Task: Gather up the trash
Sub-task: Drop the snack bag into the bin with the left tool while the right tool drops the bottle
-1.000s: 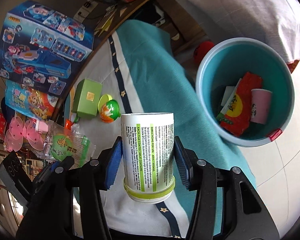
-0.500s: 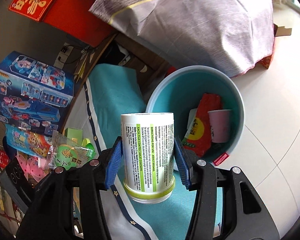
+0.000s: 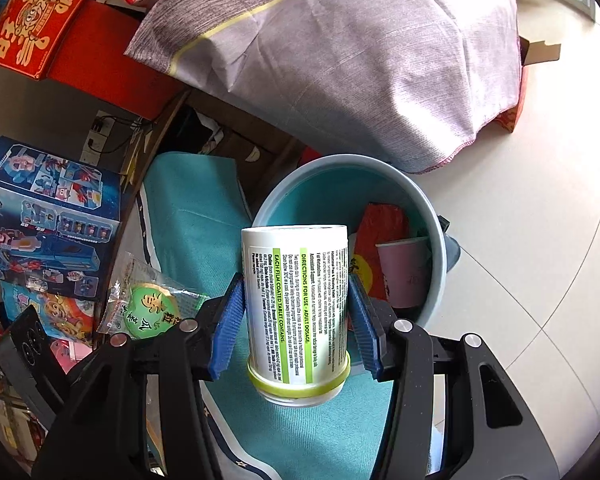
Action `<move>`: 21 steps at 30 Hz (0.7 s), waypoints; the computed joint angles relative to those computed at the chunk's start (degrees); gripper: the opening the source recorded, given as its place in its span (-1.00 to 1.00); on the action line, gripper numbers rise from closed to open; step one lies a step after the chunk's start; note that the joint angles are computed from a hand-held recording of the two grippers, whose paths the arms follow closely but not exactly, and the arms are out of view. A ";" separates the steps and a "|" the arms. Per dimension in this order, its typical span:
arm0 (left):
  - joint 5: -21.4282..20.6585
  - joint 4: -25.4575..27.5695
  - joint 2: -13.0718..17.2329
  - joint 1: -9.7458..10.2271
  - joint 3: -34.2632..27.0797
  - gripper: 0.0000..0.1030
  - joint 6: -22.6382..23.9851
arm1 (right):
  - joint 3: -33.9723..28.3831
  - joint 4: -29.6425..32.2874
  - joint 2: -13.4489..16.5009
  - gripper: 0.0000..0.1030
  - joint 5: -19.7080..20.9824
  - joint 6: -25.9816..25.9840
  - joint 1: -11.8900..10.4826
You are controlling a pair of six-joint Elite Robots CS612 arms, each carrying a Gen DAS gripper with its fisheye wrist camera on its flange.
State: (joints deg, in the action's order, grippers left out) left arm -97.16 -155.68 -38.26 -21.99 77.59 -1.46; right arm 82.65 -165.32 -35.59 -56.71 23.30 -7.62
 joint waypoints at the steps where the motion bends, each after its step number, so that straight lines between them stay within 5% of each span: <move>1: -0.08 0.56 0.35 -0.08 -0.55 -0.44 0.05 | -0.20 0.41 0.17 -0.06 -0.17 0.02 -0.02; 15: -2.02 7.23 5.31 -0.35 -7.72 -0.39 1.25 | -3.43 5.29 2.07 -0.06 -2.06 0.11 -0.03; 21: 0.20 6.53 5.44 -0.47 -7.86 0.41 0.46 | -4.62 6.93 2.60 -0.06 -2.47 0.01 0.32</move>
